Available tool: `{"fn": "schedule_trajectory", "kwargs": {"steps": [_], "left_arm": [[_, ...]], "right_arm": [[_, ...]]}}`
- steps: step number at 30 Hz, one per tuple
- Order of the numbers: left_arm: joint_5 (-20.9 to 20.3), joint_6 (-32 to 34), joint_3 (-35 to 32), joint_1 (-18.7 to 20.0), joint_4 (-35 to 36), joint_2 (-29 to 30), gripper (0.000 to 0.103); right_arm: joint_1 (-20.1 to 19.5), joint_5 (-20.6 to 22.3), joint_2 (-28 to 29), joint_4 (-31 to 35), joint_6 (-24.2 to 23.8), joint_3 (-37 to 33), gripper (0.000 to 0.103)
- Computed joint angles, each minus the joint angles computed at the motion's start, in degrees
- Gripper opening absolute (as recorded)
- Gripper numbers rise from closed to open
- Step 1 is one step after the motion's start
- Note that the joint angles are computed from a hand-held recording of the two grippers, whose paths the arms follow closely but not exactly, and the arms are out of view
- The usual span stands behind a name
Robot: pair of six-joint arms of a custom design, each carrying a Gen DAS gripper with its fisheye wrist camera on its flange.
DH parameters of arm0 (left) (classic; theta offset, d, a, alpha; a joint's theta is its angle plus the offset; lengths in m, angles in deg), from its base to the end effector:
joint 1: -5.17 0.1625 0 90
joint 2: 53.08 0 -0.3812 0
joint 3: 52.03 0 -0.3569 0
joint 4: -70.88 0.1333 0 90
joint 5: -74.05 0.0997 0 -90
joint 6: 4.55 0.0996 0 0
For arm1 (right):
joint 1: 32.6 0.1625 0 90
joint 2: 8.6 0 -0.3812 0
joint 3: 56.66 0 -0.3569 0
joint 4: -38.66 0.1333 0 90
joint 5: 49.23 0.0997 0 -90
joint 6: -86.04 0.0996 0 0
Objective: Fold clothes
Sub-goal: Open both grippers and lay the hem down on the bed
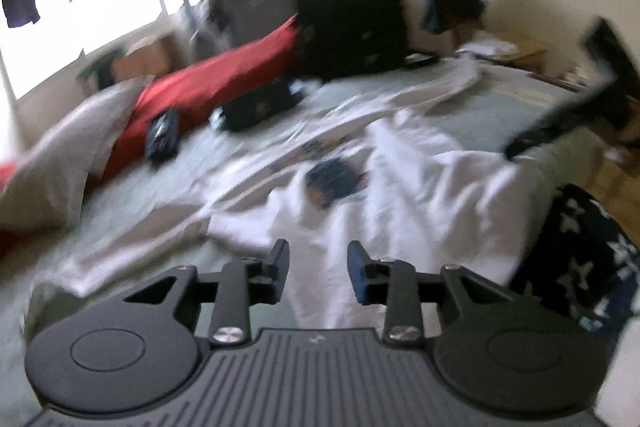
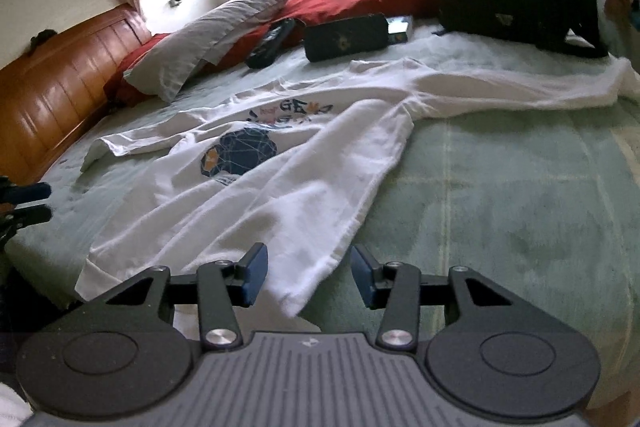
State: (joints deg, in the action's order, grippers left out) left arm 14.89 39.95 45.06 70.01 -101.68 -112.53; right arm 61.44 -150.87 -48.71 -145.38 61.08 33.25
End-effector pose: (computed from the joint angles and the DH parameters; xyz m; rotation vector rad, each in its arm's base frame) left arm -0.0913 -0.6281 0.2827 1.1270 2.0909 -0.8524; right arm 0.1595 -0.6518 0.1352 0.5535 -2.5760 1.0035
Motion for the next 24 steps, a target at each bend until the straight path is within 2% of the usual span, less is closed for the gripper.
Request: {"fn": "schedule_trajectory", "kwargs": {"steps": [3,9,12,15,19,24], "left_arm": [[0.88,-7.46,-5.40,1.90,5.39,2.32,0.034],[-2.88,-23.83,-18.25,6.78,19.02,7.57,0.037],[-7.04,-31.34,-25.59,9.58,25.30,11.12,0.036],[-13.38,-38.62,-33.15,12.80,30.88,15.08,0.034],[-18.91,-41.43,-40.96,15.25,33.32,20.31,0.034],[-20.88,-43.37,-52.95,16.26,35.69,28.06,0.030]], "right_arm": [[0.07,-0.20,0.19,-0.47,0.08,0.35,0.052],[0.58,-0.69,0.76,-1.14,0.23,0.13,0.054],[0.77,-0.26,1.33,-1.10,0.21,-0.62,0.055],[0.96,-0.17,2.05,-0.64,0.35,-1.73,0.056],[1.10,-0.48,3.09,0.04,0.62,-3.36,0.057],[0.92,-1.51,4.42,0.74,1.31,-5.45,0.057]]}}
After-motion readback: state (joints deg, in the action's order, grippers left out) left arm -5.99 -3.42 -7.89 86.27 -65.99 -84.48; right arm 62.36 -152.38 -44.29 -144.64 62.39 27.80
